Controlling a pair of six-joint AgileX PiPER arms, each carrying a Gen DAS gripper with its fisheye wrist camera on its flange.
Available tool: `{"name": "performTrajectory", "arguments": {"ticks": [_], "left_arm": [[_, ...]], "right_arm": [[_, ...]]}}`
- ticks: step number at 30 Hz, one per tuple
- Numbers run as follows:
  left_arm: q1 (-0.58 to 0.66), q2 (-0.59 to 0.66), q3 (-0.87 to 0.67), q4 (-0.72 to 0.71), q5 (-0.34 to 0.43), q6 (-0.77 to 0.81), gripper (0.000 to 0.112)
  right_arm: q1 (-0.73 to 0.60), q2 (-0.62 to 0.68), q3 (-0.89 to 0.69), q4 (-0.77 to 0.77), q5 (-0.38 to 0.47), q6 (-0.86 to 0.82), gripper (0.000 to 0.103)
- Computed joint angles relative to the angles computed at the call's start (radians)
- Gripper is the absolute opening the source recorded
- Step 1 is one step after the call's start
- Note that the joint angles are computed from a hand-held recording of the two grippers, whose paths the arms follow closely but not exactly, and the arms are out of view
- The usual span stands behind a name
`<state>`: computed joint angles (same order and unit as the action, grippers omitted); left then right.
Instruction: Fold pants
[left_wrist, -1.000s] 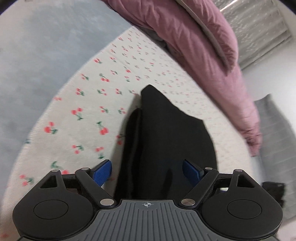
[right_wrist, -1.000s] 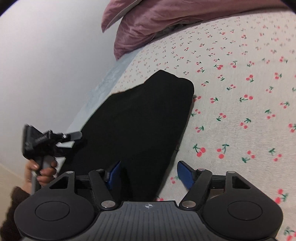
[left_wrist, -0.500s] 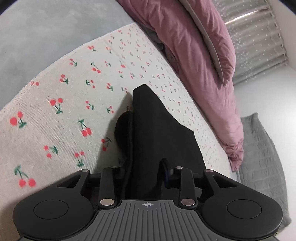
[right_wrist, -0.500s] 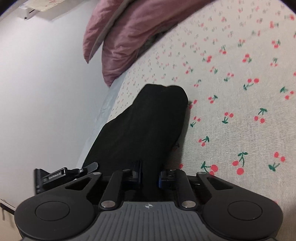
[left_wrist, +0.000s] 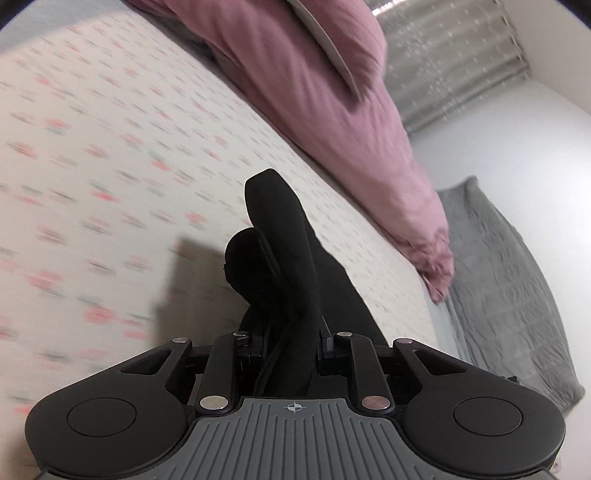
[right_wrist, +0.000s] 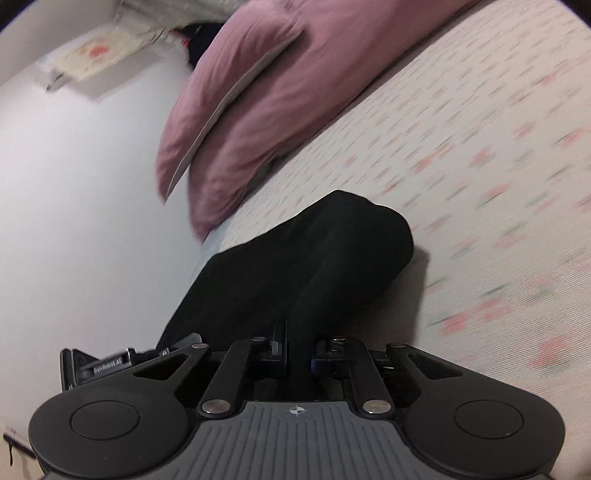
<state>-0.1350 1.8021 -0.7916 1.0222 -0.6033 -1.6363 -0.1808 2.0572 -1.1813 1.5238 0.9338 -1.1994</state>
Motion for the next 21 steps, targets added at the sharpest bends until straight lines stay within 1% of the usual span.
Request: {"name": "performTrajectory", "arguments": {"ticks": [3,6,8,11,15,16,17,18,20,21], "left_arm": [[-0.102,0.082,-0.12,-0.029,0.042,-0.035,0.018],[-0.186,0.162,-0.236,-0.053,0.071,-0.063,0.018],[-0.231,0.212,-0.297,-0.097,0.079,-0.057,0.018],[-0.291,0.284,-0.377,-0.216,0.096,0.01,0.018],[-0.326,0.365,-0.486,-0.296,0.102,0.043,0.018],[-0.33,0.382,-0.515,-0.308,0.106,0.052,0.018],[-0.328,0.398,-0.535,-0.331,0.091,0.072,0.018],[-0.331,0.419,-0.565,-0.356,0.083,0.088,0.018],[-0.337,0.467,-0.62,-0.435,0.075,0.158,0.019],[-0.341,0.485,-0.645,-0.484,0.098,0.218,0.019]], "right_arm": [[-0.107,-0.009,-0.03,-0.069,0.018,0.04,0.011],[-0.189,-0.014,-0.058,-0.122,0.011,0.085,0.011],[-0.237,0.0,-0.088,-0.128,0.02,0.103,0.011],[-0.293,0.041,-0.135,-0.097,0.033,0.074,0.011],[-0.305,0.101,-0.232,-0.044,0.038,0.076,0.011],[-0.288,0.108,-0.251,-0.013,0.029,0.054,0.012],[-0.277,0.109,-0.261,0.016,0.023,0.022,0.012],[-0.266,0.119,-0.282,0.042,0.008,-0.005,0.013],[-0.238,0.137,-0.311,0.098,-0.058,-0.059,0.017],[-0.236,0.155,-0.331,0.109,-0.085,-0.061,0.023]]}}
